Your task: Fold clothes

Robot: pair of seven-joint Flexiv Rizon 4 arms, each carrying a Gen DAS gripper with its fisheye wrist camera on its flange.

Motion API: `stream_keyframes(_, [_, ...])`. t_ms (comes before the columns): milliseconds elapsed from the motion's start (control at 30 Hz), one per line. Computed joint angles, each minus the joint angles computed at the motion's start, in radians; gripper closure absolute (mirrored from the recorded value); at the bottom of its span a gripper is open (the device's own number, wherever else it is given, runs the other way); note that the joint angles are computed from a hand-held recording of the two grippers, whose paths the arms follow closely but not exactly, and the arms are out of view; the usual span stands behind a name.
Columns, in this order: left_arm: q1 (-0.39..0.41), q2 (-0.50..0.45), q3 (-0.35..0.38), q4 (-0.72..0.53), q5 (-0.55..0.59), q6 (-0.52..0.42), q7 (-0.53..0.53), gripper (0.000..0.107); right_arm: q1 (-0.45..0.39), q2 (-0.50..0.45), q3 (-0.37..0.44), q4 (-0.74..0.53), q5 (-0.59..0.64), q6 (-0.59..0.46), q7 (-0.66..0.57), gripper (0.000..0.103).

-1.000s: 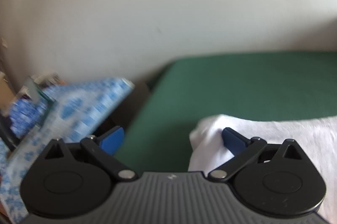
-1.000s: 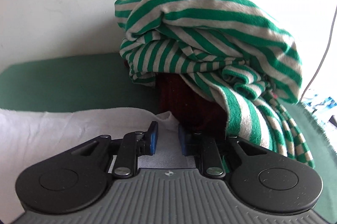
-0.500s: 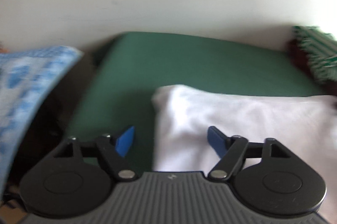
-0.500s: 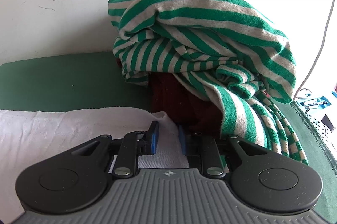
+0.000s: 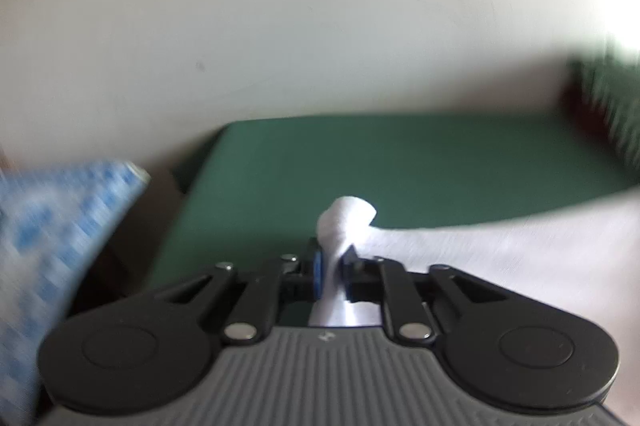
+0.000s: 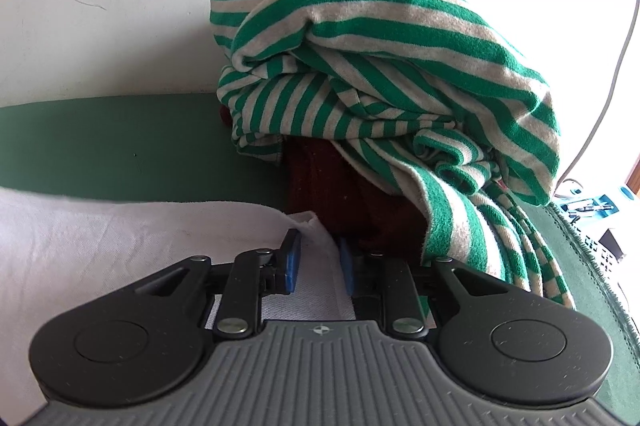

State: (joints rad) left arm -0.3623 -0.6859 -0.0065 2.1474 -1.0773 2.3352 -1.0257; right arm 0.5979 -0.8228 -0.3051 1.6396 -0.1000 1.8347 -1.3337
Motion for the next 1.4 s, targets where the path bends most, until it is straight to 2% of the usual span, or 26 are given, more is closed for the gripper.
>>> stream_keyframes(33, [-0.025, -0.005, 0.011, -0.019, -0.052, -0.006, 0.047, 0.079, -0.006, 0.001, 0.002, 0.001, -0.003, 0.001, -0.003, 0.081])
stream_keyframes(67, [-0.023, -0.01, 0.012, -0.022, -0.041, -0.002, 0.047, 0.07, -0.014, 0.002, 0.007, 0.002, -0.006, 0.002, -0.007, 0.081])
stream_keyframes(100, [-0.024, -0.016, 0.005, -0.031, -0.065, 0.011, 0.076, 0.045, -0.022, 0.003, 0.012, 0.002, -0.009, 0.003, -0.01, 0.081])
stream_keyframes(133, [-0.01, -0.03, -0.031, -0.043, -0.12, 0.065, 0.137, 0.031, -0.03, 0.004, 0.018, 0.002, -0.012, 0.004, -0.013, 0.081])
stream_keyframes(200, [-0.002, -0.056, -0.061, -0.066, -0.2, 0.145, 0.221, 0.029, -0.038, 0.005, 0.028, 0.002, -0.012, 0.005, -0.015, 0.081])
stream_keyframes(267, [-0.037, -0.069, -0.006, -0.069, -0.227, 0.148, 0.227, 0.022, -0.058, 0.007, 0.044, 0.002, -0.019, 0.006, -0.02, 0.081])
stream_keyframes(300, [-0.049, -0.096, -0.004, -0.101, -0.285, 0.203, 0.289, 0.024, -0.071, 0.009, 0.055, 0.001, -0.024, 0.006, -0.023, 0.081])
stream_keyframes(333, [-0.06, -0.143, -0.005, -0.16, -0.361, 0.285, 0.375, 0.04, -0.085, 0.01, 0.067, 0.0, -0.03, 0.006, -0.026, 0.081])
stream_keyframes(367, [-0.044, -0.178, -0.034, -0.203, -0.409, 0.376, 0.46, 0.046, -0.099, 0.011, 0.078, 0.0, -0.035, 0.006, -0.028, 0.081])
stream_keyframes(400, [-0.037, -0.186, -0.042, -0.214, -0.427, 0.401, 0.48, 0.048, -0.111, 0.012, 0.088, -0.001, -0.041, 0.007, -0.032, 0.081])
stream_keyframes(467, [-0.042, -0.119, -0.032, -0.145, -0.398, 0.314, 0.367, 0.046, -0.137, 0.014, 0.107, -0.002, -0.051, 0.007, -0.038, 0.081])
stream_keyframes(567, [0.041, 0.002, -0.118, -0.006, -0.239, 0.234, 0.172, 0.051, -0.17, 0.015, 0.132, -0.004, -0.066, 0.009, -0.046, 0.081])
stream_keyframes(600, [0.078, 0.024, -0.167, 0.015, -0.204, 0.219, 0.156, 0.054, -0.181, 0.015, 0.14, -0.005, -0.07, 0.009, -0.048, 0.081])
stream_keyframes(667, [0.092, 0.026, -0.208, -0.003, -0.21, 0.17, 0.195, 0.059, -0.205, 0.014, 0.158, -0.007, -0.08, 0.01, -0.054, 0.081])
stream_keyframes(733, [0.061, -0.026, -0.206, -0.089, -0.327, 0.173, 0.304, 0.075, -0.229, 0.014, 0.175, -0.009, -0.091, 0.01, -0.06, 0.081])
stream_keyframes(767, [0.064, -0.061, -0.222, -0.136, -0.382, 0.208, 0.361, 0.076, -0.237, 0.013, 0.18, -0.009, -0.095, 0.011, -0.062, 0.081])
stream_keyframes(833, [0.071, -0.148, -0.241, -0.251, -0.476, 0.344, 0.476, 0.076, -0.249, 0.01, 0.188, -0.01, -0.1, 0.014, -0.065, 0.081])
stream_keyframes(900, [0.049, -0.191, -0.209, -0.324, -0.556, 0.395, 0.527, 0.076, -0.28, 0.008, 0.213, -0.014, -0.114, 0.013, -0.071, 0.081])
stream_keyframes(933, [0.063, -0.182, -0.22, -0.32, -0.567, 0.398, 0.522, 0.076, -0.299, 0.007, 0.228, -0.017, -0.123, 0.012, -0.073, 0.081])
stream_keyframes(967, [0.075, -0.146, -0.225, -0.282, -0.556, 0.351, 0.482, 0.077, -0.318, 0.006, 0.244, -0.02, -0.132, 0.01, -0.076, 0.081])
stream_keyframes(1067, [0.158, 0.007, -0.298, -0.079, -0.394, 0.199, 0.267, 0.076, -0.359, 0.0, 0.278, -0.026, -0.152, 0.009, -0.079, 0.081])
stream_keyframes(1100, [0.161, 0.029, -0.3, -0.051, -0.361, 0.174, 0.231, 0.076, -0.368, -0.002, 0.286, -0.028, -0.157, 0.01, -0.079, 0.081])
stream_keyframes(1167, [0.124, 0.059, -0.278, -0.014, -0.306, 0.146, 0.162, 0.076, -0.384, -0.008, 0.3, -0.032, -0.165, 0.012, -0.078, 0.081])
stream_keyframes(1233, [0.071, 0.071, -0.246, 0.011, -0.242, 0.148, 0.104, 0.062, -0.391, -0.014, 0.303, -0.032, -0.169, 0.016, -0.078, 0.081])
stream_keyframes(1333, [-0.005, -0.017, -0.222, -0.068, -0.265, 0.262, 0.191, 0.047, -0.423, -0.019, 0.322, -0.037, -0.188, 0.017, -0.084, 0.081])
stream_keyframes(1400, [-0.004, -0.063, -0.238, -0.108, -0.287, 0.3, 0.228, 0.047, -0.454, -0.023, 0.343, -0.041, -0.206, 0.015, -0.09, 0.081])
